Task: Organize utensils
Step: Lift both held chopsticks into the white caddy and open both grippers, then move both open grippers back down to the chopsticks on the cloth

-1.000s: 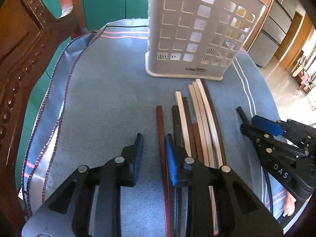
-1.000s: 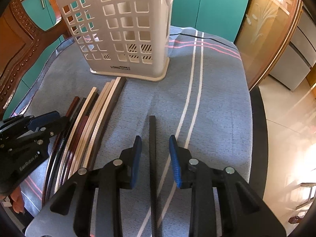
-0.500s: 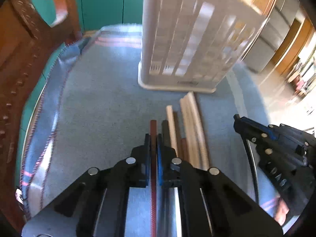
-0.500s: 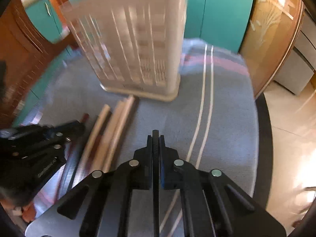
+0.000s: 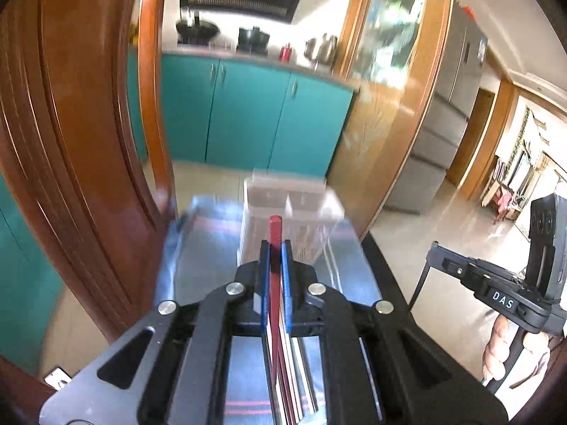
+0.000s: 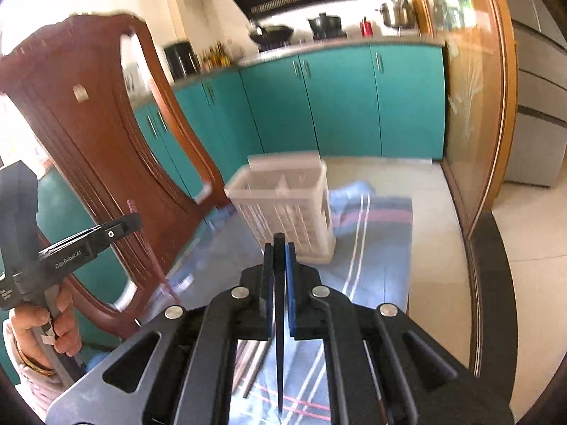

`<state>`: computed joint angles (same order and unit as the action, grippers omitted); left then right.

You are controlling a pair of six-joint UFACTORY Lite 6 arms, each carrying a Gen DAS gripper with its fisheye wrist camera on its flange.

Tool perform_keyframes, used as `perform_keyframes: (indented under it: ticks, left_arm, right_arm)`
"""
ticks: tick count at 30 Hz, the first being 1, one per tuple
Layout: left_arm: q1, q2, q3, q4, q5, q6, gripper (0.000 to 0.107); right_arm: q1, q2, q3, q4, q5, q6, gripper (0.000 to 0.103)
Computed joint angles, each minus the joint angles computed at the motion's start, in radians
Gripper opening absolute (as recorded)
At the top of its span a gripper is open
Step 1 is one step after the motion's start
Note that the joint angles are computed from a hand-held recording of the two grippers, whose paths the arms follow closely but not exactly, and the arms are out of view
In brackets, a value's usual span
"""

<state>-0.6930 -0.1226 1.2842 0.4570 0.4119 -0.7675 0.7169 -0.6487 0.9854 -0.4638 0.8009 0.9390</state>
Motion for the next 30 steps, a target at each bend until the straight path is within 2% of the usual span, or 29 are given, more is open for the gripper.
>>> perform_keyframes:
  ticks: [4, 6, 9, 11, 13, 16, 18, 21, 27, 29, 30]
  left_arm:
    - [0.000, 0.083, 0.243, -0.002, 0.082, 0.065, 0.007]
    - [0.006, 0.167, 0.435, -0.023, 0.159, 0.108, 0.007]
    - [0.050, 0.333, 0.749, -0.108, 0.204, 0.188, 0.007]
    - [0.055, 0.447, 0.935, -0.009, 0.217, 0.101, 0.007]
    - [0.050, 0.511, 1.005, 0.156, 0.191, -0.051, 0.007]
    - [0.067, 0.627, 1.093, 0.155, 0.205, -0.078, 0.007]
    - [0.071, 0.663, 1.061, 0.177, 0.192, -0.113, 0.007]
    - [0.072, 0.629, 0.875, 0.252, 0.132, -0.211, 0.007]
    - [0.065, 0.588, 0.713, 0.287, 0.085, -0.263, 0.008]
    - [0.055, 0.552, 0.652, 0.348, 0.070, -0.325, 0.017]
    - [0.051, 0.508, 0.586, 0.389, 0.046, -0.373, 0.025]
  right_arm:
    - [-0.066, 0.104, 0.204, 0.001, 0.006, -0.066, 0.007]
    - [-0.146, 0.187, 0.355, 0.042, -0.019, -0.139, 0.007]
    - [-0.212, 0.289, 0.546, 0.058, -0.050, -0.170, 0.007]
    - [-0.247, 0.368, 0.653, -0.019, -0.097, -0.114, 0.007]
    - [-0.280, 0.432, 0.708, -0.065, -0.112, -0.080, 0.007]
    - [-0.280, 0.464, 0.643, -0.237, -0.171, 0.079, 0.007]
    - [-0.307, 0.473, 0.558, -0.265, -0.215, 0.129, 0.007]
    - [-0.363, 0.456, 0.398, -0.237, -0.312, 0.158, 0.007]
    - [-0.354, 0.402, 0.210, -0.369, -0.344, 0.290, 0.010]
    - [-0.321, 0.366, 0.171, -0.442, -0.301, 0.346, 0.017]
    - [-0.305, 0.339, 0.146, -0.474, -0.284, 0.373, 0.023]
